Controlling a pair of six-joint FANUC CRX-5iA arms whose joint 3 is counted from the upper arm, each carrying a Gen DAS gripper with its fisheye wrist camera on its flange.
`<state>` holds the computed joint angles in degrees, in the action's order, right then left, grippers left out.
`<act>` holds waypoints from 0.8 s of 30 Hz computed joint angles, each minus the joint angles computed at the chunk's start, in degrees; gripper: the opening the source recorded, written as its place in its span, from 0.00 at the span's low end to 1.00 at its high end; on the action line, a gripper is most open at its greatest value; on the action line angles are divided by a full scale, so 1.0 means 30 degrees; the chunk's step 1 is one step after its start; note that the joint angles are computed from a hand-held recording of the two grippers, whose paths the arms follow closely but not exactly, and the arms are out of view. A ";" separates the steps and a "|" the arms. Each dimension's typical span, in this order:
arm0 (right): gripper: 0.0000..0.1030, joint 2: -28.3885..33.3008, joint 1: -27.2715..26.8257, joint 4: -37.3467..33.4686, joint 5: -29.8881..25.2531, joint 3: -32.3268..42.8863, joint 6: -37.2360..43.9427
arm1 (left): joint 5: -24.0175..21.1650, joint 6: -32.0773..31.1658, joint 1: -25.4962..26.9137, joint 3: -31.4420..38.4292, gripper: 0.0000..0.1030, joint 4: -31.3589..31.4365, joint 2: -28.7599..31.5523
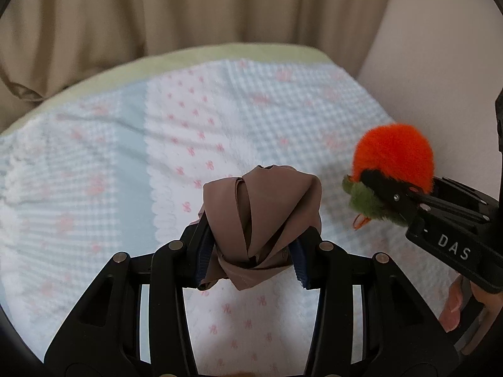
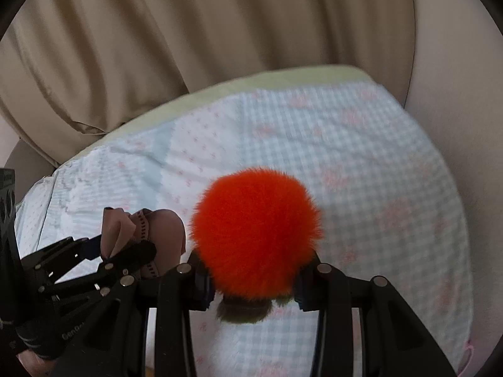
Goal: Organize soft objects
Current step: 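Lift and carry the mauve cloth and orange pompom over the box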
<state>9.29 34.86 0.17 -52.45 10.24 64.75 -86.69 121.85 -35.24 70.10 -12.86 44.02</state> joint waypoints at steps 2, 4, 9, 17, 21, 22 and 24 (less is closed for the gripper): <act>0.34 -0.0586 0.0311 0.0439 -0.0246 0.0001 -0.0121 | -0.0642 0.0102 -0.0232 0.0725 0.38 -0.0412 -0.0153; 0.34 -0.1034 0.0630 0.0853 -0.0556 0.0104 -0.0187 | -0.1381 0.0237 -0.0502 0.1397 0.38 -0.0870 -0.0382; 0.34 -0.2375 0.1735 0.1762 -0.1666 0.0382 -0.0310 | -0.2807 0.0526 -0.1201 0.2002 0.38 -0.1986 -0.1470; 0.34 -0.4055 0.4304 0.2510 -0.3730 0.0728 -0.1137 | -0.3756 0.2303 -0.2146 -0.2617 0.38 -0.3238 -0.6202; 0.34 -0.4850 0.6016 0.2900 -0.4318 0.0244 -0.2029 | -0.3845 0.3328 -0.2442 -0.5789 0.38 -0.3600 -0.8858; 0.34 -0.5018 0.6482 0.3026 -0.4435 0.0088 -0.2388 | -0.3934 0.3585 -0.2520 -0.6660 0.38 -0.3658 -0.9608; 0.34 -0.5371 0.7399 0.3159 -0.4604 -0.0272 -0.3190 | -0.4038 0.3960 -0.2652 -0.8257 0.38 -0.3689 -1.0942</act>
<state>-6.82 57.06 9.65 -66.27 9.43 55.18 -98.80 133.73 -43.20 45.33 -23.92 11.19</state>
